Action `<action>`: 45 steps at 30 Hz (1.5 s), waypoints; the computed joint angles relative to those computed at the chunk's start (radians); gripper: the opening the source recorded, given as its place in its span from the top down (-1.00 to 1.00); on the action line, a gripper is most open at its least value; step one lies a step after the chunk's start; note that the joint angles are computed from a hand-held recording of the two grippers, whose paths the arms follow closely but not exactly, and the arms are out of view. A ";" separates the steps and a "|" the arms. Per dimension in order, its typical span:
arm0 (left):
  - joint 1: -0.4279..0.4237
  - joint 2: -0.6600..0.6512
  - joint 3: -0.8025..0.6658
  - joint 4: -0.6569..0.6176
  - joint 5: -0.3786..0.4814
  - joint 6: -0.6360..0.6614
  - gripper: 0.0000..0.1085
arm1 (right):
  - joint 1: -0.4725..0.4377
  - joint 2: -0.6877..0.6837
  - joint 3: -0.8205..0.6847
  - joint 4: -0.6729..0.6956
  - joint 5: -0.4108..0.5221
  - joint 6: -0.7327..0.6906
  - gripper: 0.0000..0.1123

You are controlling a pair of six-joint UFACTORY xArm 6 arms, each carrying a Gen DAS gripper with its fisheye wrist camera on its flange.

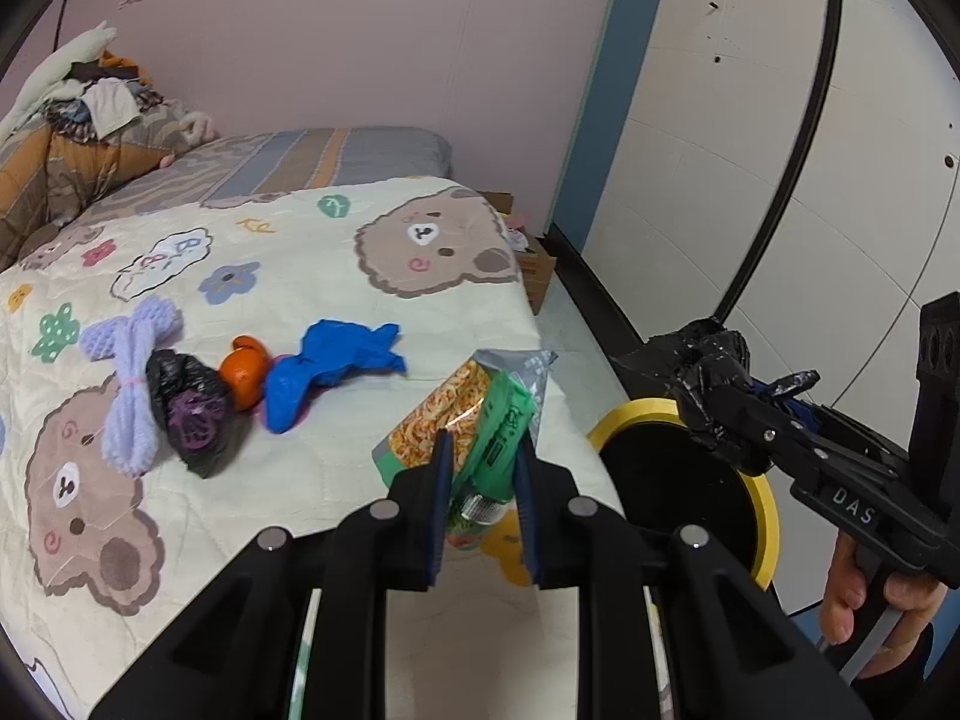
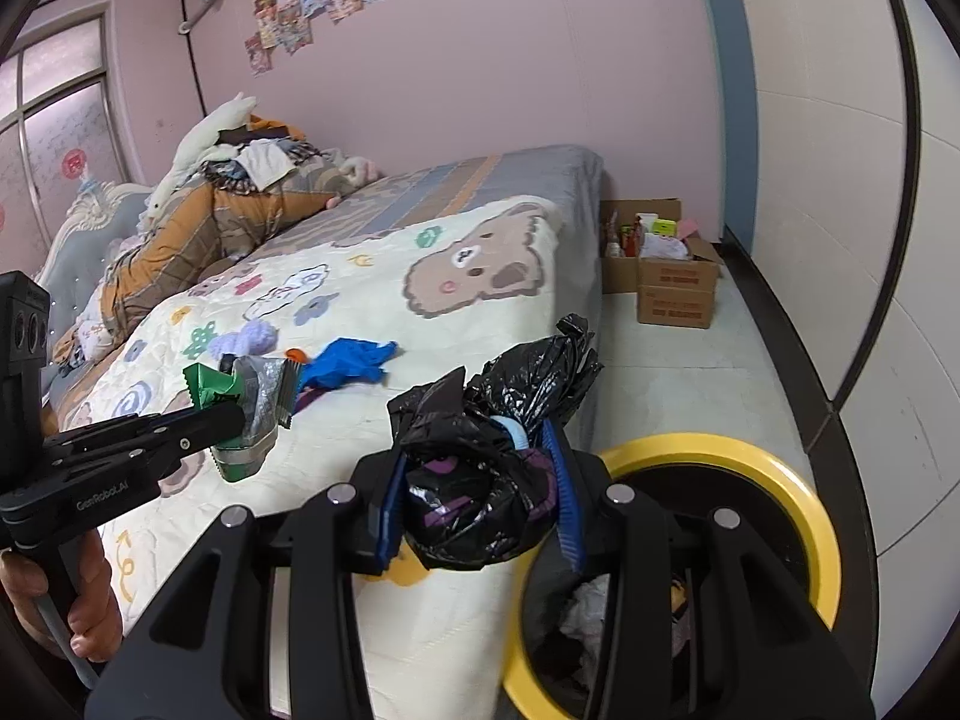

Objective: Collect trash
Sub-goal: 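Carry the green packet and black bags over the yellow bin with both tools, then open both tools over the yellow bin to drop the packet and bags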

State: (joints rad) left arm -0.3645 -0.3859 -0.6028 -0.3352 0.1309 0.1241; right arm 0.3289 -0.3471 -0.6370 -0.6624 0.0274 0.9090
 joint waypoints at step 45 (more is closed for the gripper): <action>-0.242 0.266 -0.211 -0.163 0.012 0.098 0.06 | -0.230 -0.132 0.241 0.485 -0.095 -0.343 0.02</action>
State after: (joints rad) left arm -0.6066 -0.1199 -0.8143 -0.4981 0.1433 0.2217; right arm 0.0984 -0.4794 -0.3965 -0.1773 -0.0672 0.5661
